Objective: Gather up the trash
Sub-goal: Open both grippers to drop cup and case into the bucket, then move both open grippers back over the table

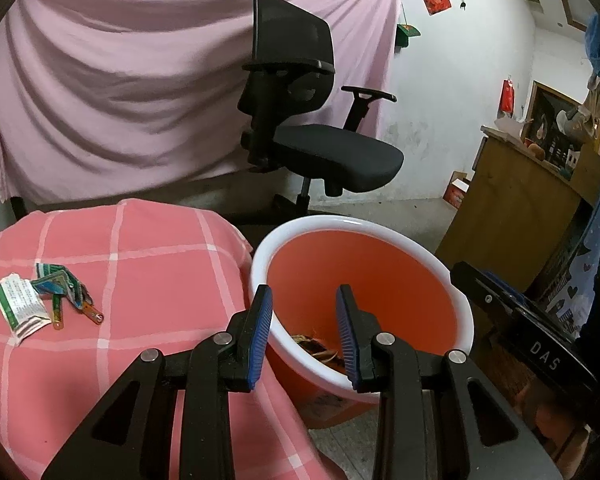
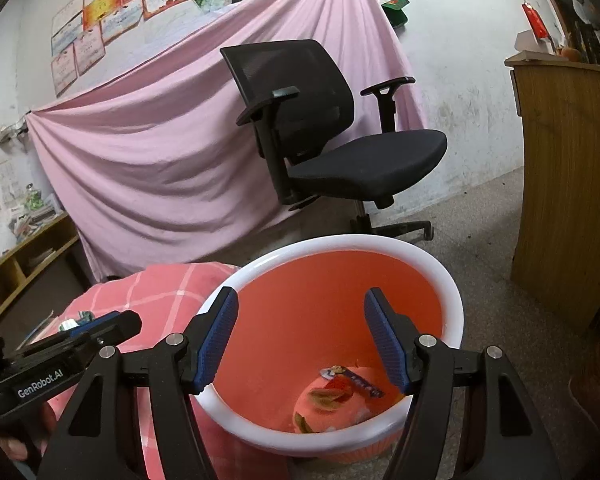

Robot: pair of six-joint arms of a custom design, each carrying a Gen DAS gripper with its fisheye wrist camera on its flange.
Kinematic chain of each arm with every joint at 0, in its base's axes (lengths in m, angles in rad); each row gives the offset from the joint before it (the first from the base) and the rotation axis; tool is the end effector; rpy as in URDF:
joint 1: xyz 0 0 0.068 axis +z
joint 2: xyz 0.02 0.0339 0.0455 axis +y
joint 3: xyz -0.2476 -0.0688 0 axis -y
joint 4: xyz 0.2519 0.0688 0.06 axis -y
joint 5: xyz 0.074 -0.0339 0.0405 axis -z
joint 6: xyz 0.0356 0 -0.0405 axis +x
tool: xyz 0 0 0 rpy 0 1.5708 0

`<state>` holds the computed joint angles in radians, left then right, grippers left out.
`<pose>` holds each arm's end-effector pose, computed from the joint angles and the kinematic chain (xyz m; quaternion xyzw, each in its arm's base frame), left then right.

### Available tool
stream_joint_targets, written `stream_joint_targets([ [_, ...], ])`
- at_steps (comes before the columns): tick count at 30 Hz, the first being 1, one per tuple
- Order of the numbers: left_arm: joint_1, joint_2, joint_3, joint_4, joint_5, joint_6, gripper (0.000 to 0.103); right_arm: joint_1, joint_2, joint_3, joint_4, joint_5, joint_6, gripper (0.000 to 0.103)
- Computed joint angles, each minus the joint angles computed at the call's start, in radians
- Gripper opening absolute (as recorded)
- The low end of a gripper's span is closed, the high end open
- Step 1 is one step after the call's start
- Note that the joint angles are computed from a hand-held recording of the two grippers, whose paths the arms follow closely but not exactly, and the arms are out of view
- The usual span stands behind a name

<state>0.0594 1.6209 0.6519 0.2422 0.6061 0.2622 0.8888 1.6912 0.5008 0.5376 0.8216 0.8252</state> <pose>0.3023 -0.0023 0.1185 0.2097 0.8539 -0.2061 0.4295 0.1949 0.1986 0.0880 0.1507 0.8271 0.0726 0.5365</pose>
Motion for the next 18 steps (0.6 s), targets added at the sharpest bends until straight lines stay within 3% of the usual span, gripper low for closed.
stream_joint_targets([
  [7, 0.085, -0.090, -0.037, -0.019, 0.049, 0.016, 0.029, 0.036, -0.025, 0.030, -0.004, 0.049, -0.031, 0.067],
  [10, 0.141, -0.123, -0.036, -0.031, 0.088, 0.009, 0.037, 0.064, -0.022, 0.064, -0.003, 0.092, -0.054, 0.076],
  [16, 0.300, -0.162, 0.000, -0.069, 0.197, 0.013, 0.041, 0.109, 0.034, 0.152, 0.082, 0.165, -0.148, 0.089],
  [18, 0.351, -0.167, 0.014, -0.077, 0.233, 0.017, 0.052, 0.124, 0.072, 0.181, 0.156, 0.185, -0.200, 0.097],
])
